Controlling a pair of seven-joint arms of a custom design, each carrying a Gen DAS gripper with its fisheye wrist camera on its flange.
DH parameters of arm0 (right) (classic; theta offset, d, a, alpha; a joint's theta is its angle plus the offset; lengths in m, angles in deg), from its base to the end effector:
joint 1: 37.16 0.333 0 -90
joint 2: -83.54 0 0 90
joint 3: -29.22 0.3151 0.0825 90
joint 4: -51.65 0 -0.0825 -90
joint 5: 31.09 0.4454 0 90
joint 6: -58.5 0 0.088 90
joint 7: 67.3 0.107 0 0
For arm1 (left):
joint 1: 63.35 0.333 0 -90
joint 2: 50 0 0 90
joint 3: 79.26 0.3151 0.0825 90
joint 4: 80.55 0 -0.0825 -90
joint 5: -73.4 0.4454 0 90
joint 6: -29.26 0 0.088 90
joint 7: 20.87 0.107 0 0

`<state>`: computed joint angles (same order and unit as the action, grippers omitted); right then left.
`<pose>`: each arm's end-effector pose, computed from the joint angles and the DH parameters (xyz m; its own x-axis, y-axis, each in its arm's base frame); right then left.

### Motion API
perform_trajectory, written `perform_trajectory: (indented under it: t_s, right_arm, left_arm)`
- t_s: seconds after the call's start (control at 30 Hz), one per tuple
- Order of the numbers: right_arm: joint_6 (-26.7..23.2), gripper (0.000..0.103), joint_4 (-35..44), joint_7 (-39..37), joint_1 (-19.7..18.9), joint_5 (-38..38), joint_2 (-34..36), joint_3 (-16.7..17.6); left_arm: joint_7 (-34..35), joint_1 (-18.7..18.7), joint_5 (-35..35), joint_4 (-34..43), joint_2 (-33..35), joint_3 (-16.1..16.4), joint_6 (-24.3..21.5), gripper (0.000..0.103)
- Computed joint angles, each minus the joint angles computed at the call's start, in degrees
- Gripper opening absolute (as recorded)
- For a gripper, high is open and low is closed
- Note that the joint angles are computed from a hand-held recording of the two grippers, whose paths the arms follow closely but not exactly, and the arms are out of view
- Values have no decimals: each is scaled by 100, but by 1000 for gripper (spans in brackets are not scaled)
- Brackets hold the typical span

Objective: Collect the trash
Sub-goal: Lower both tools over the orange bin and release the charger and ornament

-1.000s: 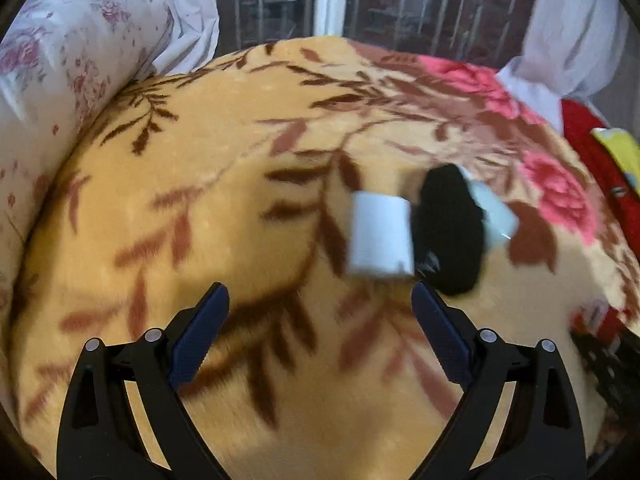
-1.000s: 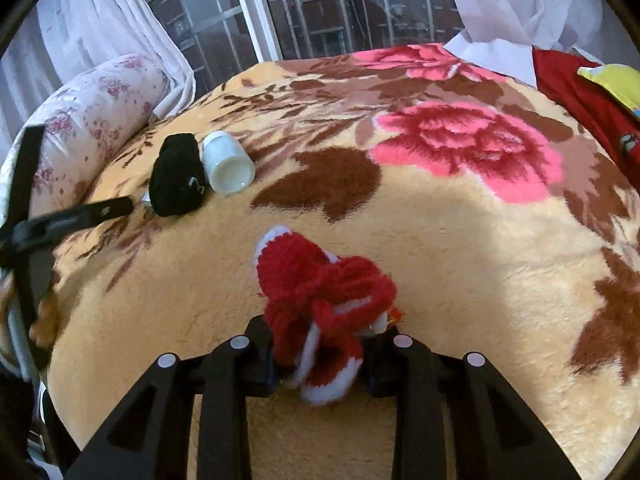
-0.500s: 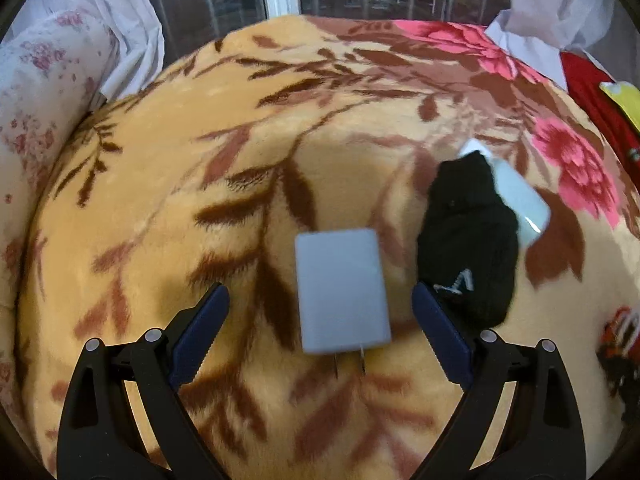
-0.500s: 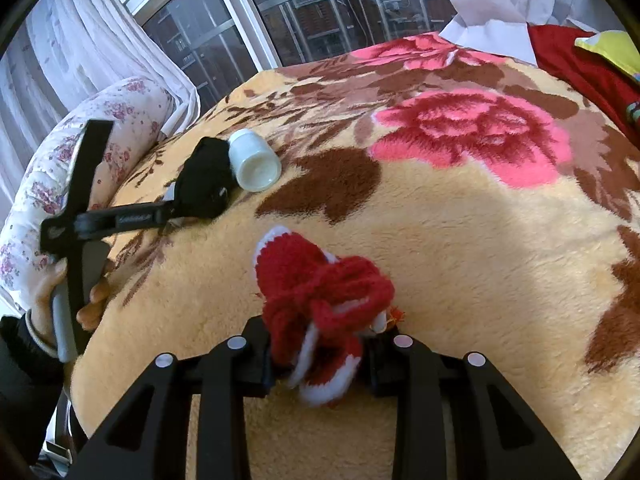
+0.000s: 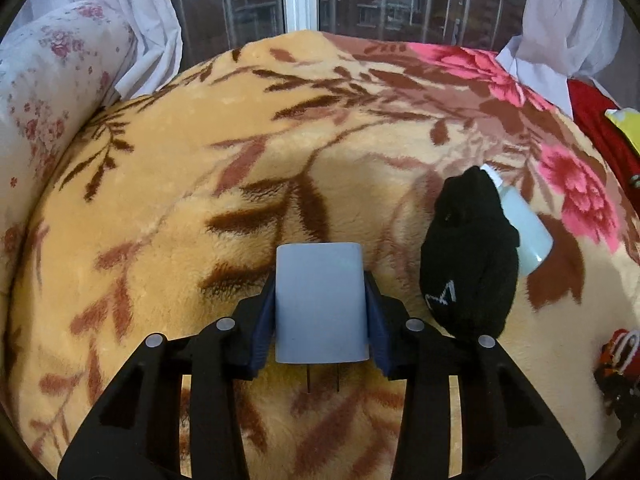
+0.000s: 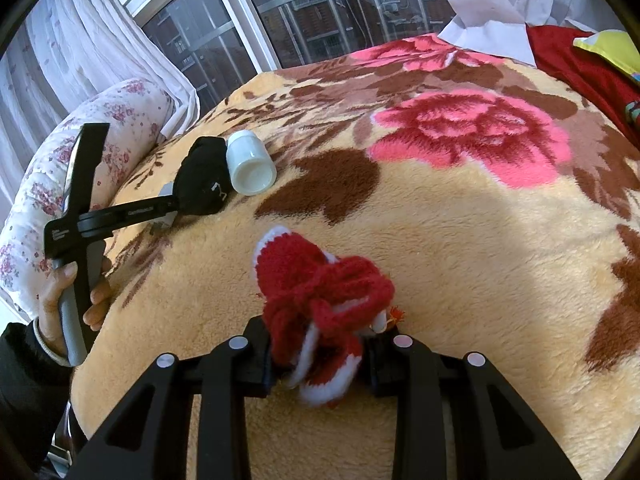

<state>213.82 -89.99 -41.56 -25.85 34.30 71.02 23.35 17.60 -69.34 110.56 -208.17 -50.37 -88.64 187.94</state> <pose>0.5238 0.0182 0.3670 0.3455 -0.8892 -0.2999 -0.7580 -0.0760 -0.6478 0.5818 -0.1870 0.3922 0.0902 -0.9959 -0.0098 -0.7917 -0.0658 -0.6074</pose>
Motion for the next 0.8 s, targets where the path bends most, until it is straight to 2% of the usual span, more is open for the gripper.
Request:
perform_trajectory:
  t_s: [0.17,0.37,0.53,0.63,0.8]
  right_arm:
    - [-20,31,-8,4,-5,0,-9,0]
    - [134,30,-59,77,22,-52,-45,36]
    - [306,30,-117,177,84,-158,-88,49]
    - [560,29,-238,204,162,-197,-226,64]
    - [924,28,-774,424,435,-285,-933,-26]
  left_arm:
    - [-109,4,-255,-463,-489,-84,-19,39]
    - [-400,149,-217,-1310,-1419,-404,-72,39]
    - [-358,119,-698,-2209,-2436,-605,59,39]
    - [-255,-54,-1169,-2808,-3238,-676,102,39]
    - [-295,-273,-1472,-3537,-4505,-1187,-190,39]
